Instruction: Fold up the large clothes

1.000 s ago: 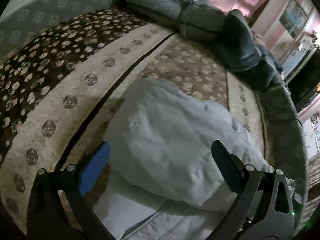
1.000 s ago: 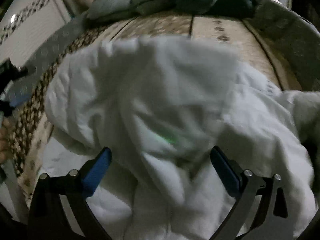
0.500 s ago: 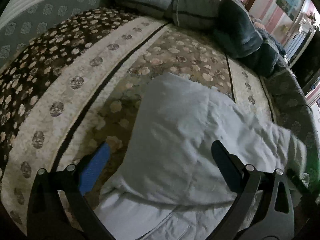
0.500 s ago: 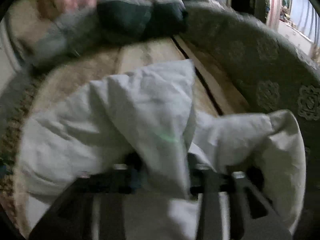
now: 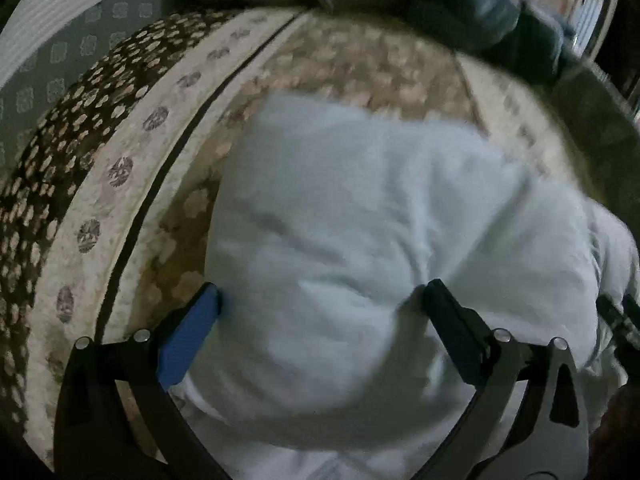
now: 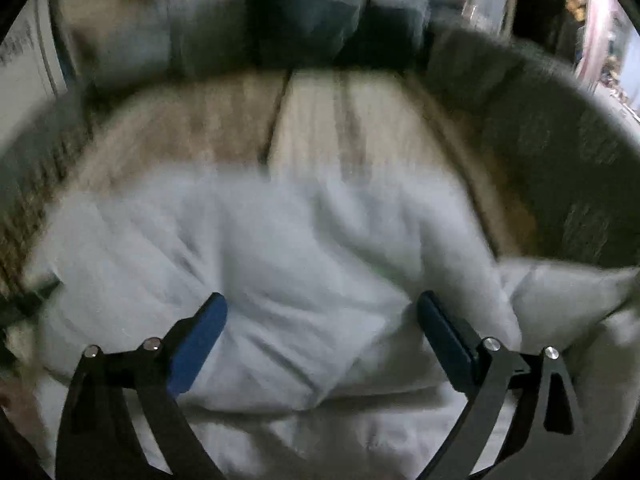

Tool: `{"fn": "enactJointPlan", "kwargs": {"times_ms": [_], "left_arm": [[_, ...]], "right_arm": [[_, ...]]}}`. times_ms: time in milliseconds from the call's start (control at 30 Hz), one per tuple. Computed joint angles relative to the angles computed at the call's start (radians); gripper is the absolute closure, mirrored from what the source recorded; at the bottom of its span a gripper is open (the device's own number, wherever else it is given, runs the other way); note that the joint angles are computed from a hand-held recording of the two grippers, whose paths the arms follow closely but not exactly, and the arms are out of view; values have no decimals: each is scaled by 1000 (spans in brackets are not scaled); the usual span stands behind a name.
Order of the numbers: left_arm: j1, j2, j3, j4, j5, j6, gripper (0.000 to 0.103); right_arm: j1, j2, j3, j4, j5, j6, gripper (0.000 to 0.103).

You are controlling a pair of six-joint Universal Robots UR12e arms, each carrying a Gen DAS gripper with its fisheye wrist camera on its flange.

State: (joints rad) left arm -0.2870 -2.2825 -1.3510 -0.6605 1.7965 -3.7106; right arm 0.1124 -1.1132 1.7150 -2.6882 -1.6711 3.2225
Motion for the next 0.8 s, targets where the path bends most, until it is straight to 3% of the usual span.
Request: {"fn": "enactJointPlan", "kwargs": {"times_ms": [167,333,533,667,800], "left_arm": [[-4,-25,18,-36,38,17,3],[-6,-16,24,-45,27,-43,3],[-25,36,-21,68,41,-21,3],[-25,92,-83,168,7,-62,3],[-26,150,-155,229,2,-123,3]], "right_arm": [[8,-5,-11,22,-17,-16,2],[-5,-61,25,3,-20,-29,2],[-51,-164,107,-57,-55,35,2],[-81,-252,185,-49,-108,62,2],[-123,-327,261,1,-108,113,2]]}}
